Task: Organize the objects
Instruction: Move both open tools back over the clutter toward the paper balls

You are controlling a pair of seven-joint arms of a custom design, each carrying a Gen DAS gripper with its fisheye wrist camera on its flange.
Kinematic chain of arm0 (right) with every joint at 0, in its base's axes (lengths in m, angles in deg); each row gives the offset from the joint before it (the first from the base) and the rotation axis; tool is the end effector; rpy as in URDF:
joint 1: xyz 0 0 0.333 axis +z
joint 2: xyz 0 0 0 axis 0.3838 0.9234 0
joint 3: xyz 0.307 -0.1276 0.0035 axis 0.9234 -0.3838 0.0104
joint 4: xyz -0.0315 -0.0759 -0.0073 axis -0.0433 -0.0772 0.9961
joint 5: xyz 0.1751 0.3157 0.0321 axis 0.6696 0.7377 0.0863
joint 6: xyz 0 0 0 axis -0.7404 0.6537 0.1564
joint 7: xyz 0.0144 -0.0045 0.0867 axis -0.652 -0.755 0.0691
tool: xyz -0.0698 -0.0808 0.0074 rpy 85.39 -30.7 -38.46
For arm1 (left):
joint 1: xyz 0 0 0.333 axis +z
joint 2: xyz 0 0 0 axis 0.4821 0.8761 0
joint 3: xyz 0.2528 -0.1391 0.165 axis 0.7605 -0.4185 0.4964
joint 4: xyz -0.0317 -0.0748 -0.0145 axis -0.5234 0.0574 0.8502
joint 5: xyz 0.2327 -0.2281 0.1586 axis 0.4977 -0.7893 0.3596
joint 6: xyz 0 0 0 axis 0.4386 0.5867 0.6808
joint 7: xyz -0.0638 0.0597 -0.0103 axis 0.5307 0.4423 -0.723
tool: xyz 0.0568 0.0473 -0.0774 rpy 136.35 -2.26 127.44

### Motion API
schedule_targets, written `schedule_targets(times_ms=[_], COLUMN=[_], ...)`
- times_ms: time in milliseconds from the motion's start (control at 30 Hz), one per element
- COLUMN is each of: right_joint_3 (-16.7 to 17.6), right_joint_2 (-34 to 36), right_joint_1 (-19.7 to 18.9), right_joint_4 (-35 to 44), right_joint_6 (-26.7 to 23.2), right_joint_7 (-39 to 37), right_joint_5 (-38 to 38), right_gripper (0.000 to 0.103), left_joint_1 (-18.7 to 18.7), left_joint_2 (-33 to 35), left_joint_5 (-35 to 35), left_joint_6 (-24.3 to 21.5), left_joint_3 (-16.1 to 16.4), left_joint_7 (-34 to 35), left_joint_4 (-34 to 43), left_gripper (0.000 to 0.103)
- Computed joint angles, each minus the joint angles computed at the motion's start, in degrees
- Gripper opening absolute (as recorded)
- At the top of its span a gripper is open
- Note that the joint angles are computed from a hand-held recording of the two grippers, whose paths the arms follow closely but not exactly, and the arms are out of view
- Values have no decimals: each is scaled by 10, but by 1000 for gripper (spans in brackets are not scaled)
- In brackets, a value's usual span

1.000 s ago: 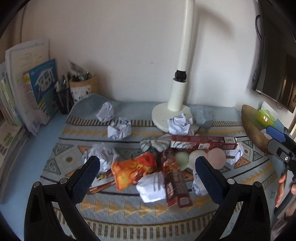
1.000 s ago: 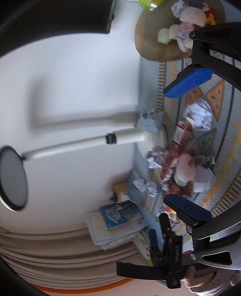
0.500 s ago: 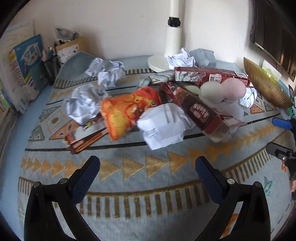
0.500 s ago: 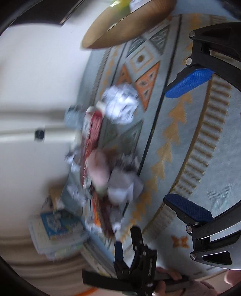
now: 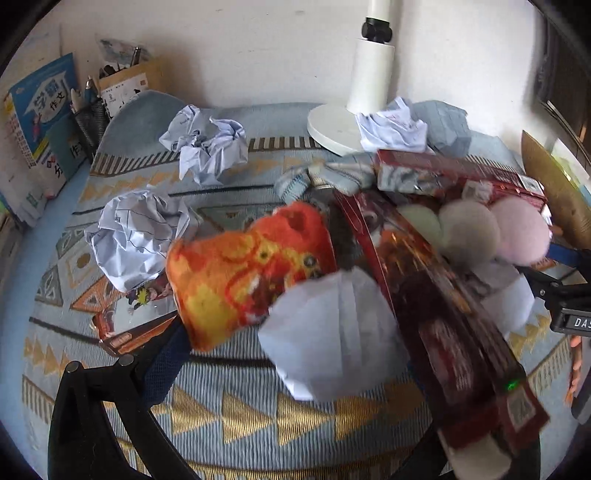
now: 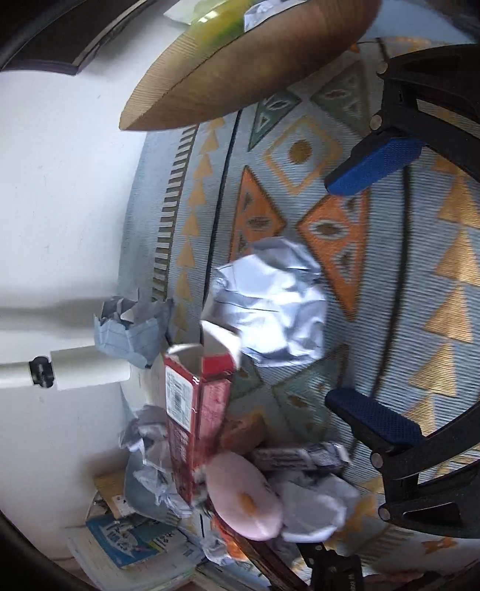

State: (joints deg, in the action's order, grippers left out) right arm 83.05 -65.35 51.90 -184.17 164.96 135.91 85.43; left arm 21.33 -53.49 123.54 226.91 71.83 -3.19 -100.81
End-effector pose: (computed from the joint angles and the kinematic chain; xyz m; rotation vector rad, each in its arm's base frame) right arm 0.5716 0.2942 0.3622 -2.2157 1.3068 -0.4492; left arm 0.5146 -0.1608 0.3846 -2.0936 1.5226 -0.4926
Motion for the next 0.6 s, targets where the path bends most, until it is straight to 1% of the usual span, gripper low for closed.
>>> schedule_targets(times_ms=[300,600], right_joint_3=[-19,-15], right_joint_2=[25,26], right_joint_1=[26,23], right_joint_4=[41,45], right_joint_6=[-17,-20], right_joint_7=[33,41], right_joint_5=[-14,-22], right_gripper=[103,103], left_joint_1=[-1,-1], left_joint_2=[0,-2], left_joint_5=[-3,-3], left_joint_6=[-3,-3], left_joint_3=[0,-1], left_joint_7=[2,2], left_joint_4=[1,0], left_gripper=[103,103])
